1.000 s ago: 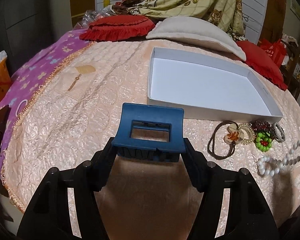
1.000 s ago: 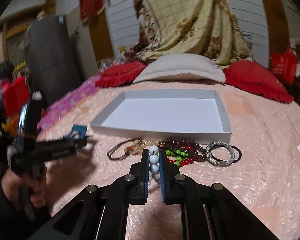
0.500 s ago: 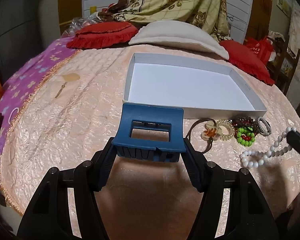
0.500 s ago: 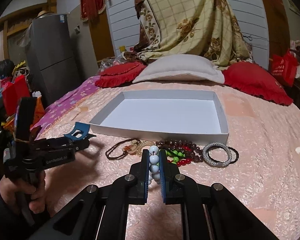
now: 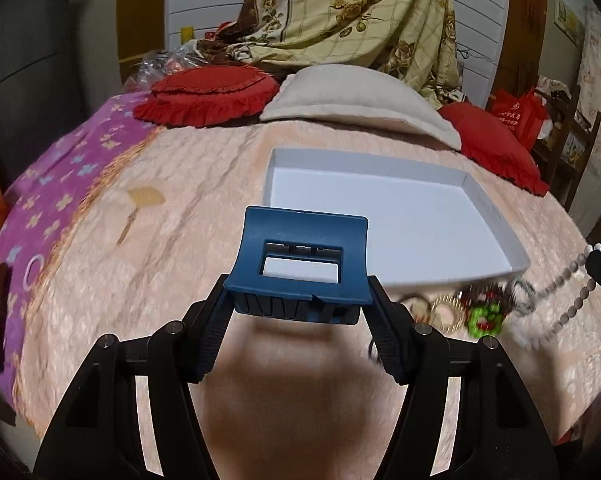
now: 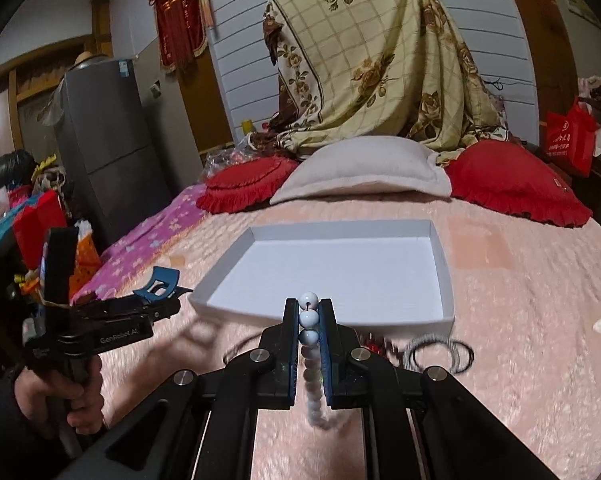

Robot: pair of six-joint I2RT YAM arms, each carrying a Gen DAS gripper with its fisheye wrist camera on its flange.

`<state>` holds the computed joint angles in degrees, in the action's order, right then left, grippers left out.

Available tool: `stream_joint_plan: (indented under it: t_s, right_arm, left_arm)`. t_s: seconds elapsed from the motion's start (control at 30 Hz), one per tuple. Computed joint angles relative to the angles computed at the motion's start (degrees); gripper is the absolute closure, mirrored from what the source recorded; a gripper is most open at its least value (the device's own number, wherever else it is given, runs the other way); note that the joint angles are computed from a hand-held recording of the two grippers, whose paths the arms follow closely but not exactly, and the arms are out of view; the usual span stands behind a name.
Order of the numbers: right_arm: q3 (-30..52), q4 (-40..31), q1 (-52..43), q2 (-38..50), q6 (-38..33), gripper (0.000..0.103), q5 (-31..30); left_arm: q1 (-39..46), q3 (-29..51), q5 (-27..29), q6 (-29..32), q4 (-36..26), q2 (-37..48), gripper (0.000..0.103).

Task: Organize jewelry
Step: 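Lift the clip with the left tool while the right tool carries the bracelet over the white box, then lower the white bead bracelet into the white box and open the right tool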

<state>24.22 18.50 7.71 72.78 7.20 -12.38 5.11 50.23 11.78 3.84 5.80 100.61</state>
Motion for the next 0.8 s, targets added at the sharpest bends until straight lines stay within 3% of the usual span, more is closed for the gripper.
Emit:
stream_joint_plan:
  t_s: [0.3,0.47,0.8]
  right_arm:
    - [16.86,-1.99,-2.5,14.0,0.7,0.095,-0.89]
    - [21.07,0.38,-3.64,22.49,3.29,0.094,-2.73]
    - [26.54,2.35,-1.24,31.11,6.44,0.094,-6.32]
  left_arm:
    - [-3.62,18.4,-0.08,-1.47,-4.31,13.95,0.039]
    - [-5.15,22.76,-2.28,-1.14,-4.3,21.04,0.039]
    - [-5.43,27.13,-2.84,-1.89,-8.62,24.93,0.039]
